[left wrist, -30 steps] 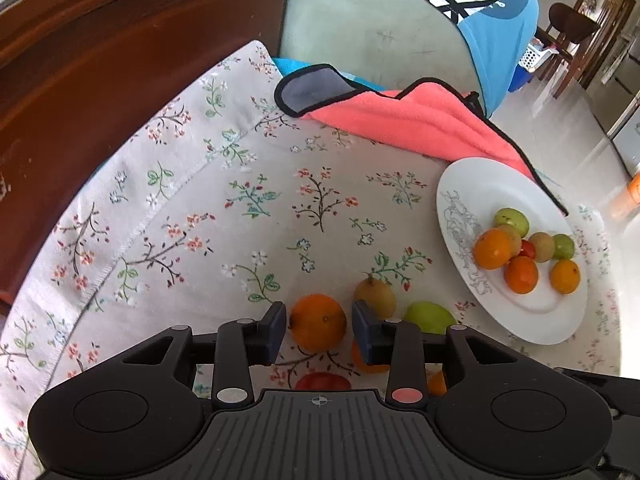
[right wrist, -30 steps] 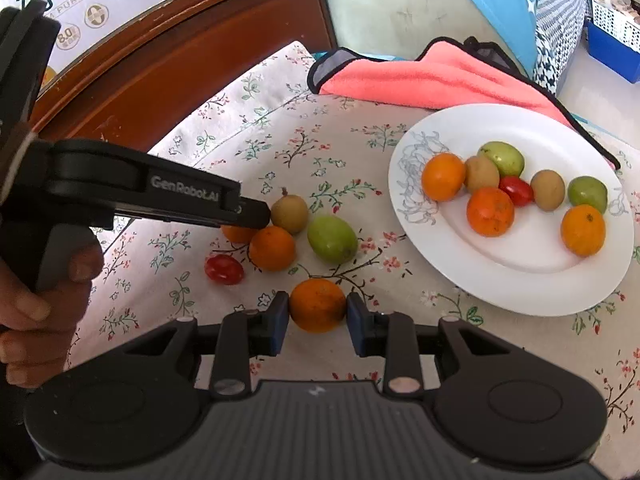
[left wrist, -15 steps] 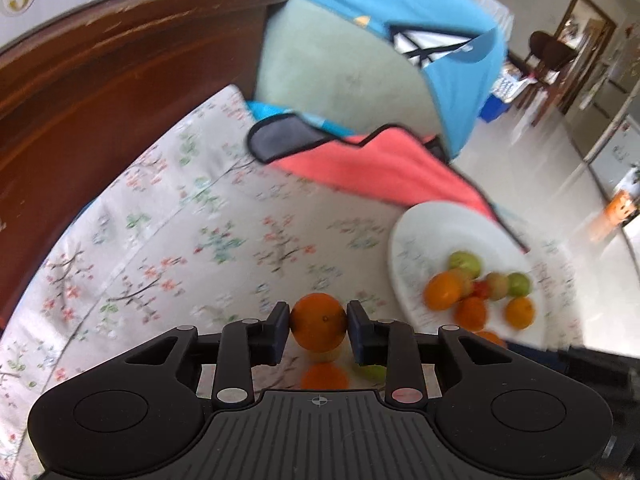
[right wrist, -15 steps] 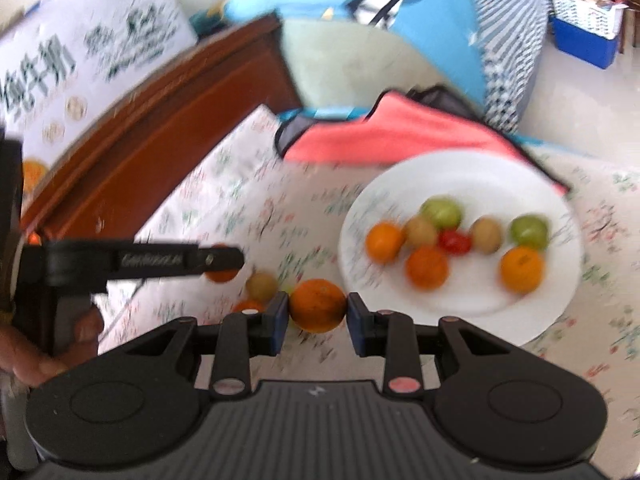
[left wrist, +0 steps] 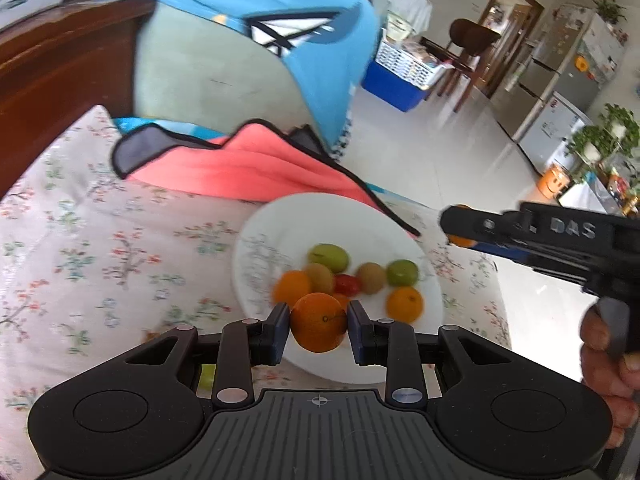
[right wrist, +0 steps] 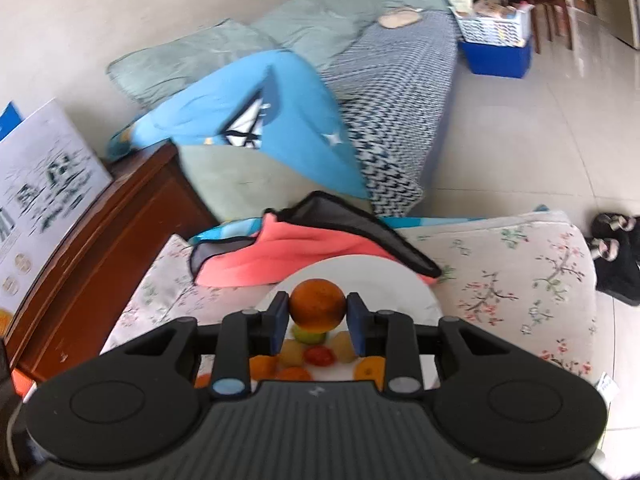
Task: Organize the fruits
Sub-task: 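Carry both held oranges over the white plate, then open both tools to drop the oranges onto the plate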
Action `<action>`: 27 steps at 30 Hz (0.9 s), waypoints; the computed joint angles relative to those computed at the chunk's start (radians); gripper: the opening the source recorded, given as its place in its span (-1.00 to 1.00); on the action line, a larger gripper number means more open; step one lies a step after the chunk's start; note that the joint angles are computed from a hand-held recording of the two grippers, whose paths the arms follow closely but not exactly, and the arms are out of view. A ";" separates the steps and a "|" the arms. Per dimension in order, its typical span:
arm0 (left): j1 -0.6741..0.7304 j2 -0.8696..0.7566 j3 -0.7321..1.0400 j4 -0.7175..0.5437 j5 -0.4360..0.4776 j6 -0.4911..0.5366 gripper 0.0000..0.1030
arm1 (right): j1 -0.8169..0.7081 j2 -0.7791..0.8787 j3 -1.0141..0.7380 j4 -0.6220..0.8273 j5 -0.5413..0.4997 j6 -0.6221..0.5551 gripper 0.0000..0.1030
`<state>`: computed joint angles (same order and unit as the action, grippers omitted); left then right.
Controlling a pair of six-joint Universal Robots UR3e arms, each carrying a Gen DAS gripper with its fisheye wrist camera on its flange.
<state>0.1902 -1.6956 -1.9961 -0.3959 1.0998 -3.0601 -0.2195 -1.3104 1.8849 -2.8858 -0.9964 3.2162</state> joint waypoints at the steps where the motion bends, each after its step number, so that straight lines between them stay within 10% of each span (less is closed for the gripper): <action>1: -0.006 -0.006 -0.002 0.006 -0.002 -0.001 -0.45 | 0.002 0.011 -0.004 -0.005 -0.008 0.006 -0.40; 27: -0.124 -0.147 0.037 0.130 0.026 -0.060 -0.41 | 0.047 0.261 -0.170 -0.016 -0.052 0.010 -0.39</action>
